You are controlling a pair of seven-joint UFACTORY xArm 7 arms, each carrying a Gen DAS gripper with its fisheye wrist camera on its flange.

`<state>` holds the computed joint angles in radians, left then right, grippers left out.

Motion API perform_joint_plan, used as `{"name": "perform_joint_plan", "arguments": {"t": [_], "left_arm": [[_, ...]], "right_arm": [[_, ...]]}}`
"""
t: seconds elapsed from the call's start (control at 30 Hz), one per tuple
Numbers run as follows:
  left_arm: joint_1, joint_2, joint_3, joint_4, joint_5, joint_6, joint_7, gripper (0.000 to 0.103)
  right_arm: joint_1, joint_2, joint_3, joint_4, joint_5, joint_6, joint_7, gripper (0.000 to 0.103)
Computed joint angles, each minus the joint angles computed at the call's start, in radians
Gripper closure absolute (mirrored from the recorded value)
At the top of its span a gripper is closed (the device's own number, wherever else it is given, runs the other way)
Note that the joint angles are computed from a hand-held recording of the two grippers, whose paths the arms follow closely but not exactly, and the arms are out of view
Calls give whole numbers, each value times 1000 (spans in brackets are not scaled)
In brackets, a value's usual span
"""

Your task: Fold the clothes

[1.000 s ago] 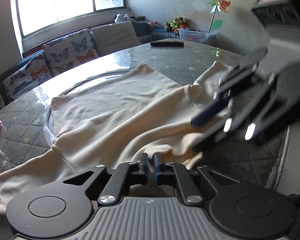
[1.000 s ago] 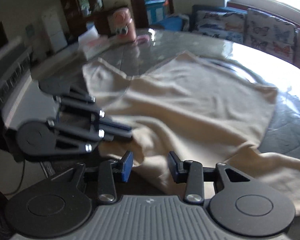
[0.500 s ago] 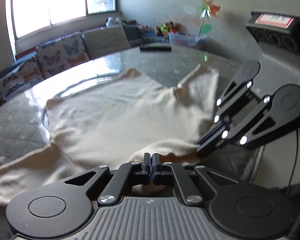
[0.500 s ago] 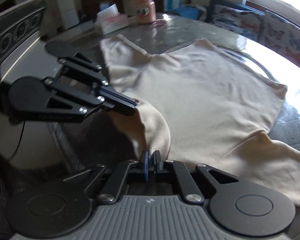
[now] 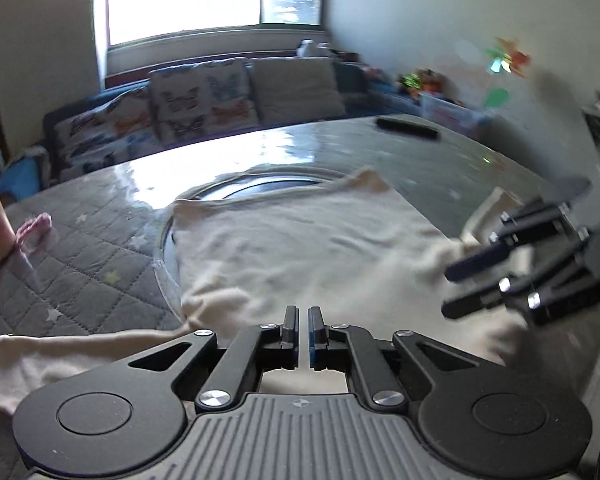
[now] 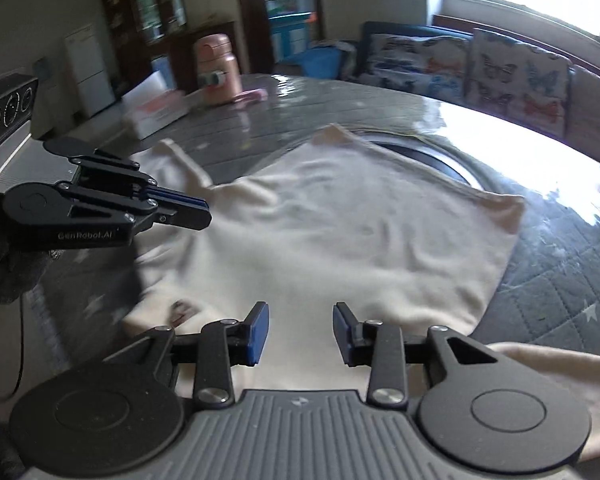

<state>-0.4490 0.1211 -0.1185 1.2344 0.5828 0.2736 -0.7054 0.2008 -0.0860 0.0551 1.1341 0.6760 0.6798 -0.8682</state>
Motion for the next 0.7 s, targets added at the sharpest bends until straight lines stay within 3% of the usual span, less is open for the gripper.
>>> {"name": "perform_joint_plan", "arguments": {"t": [0.2, 0.33, 0.5, 0.6, 0.7], "left_arm": [[-29, 103, 63, 96, 64, 51, -119, 97], [-15, 80, 71, 61, 31, 95, -155, 97], [19, 31, 50, 13, 18, 81, -159, 97], [19, 52, 46, 46, 50, 55, -161, 97], [9, 104, 54, 109, 52, 85, -152, 96]], "right_arm": [[-11, 73, 13, 23, -19, -60, 44, 63], [-29, 81, 16, 24, -38, -45, 61, 63], [-43, 82, 15, 41, -36, -24, 49, 61], [-48, 99, 16, 70, -28, -19, 46, 60], [-53, 144, 24, 117, -36, -48, 67, 60]]}}
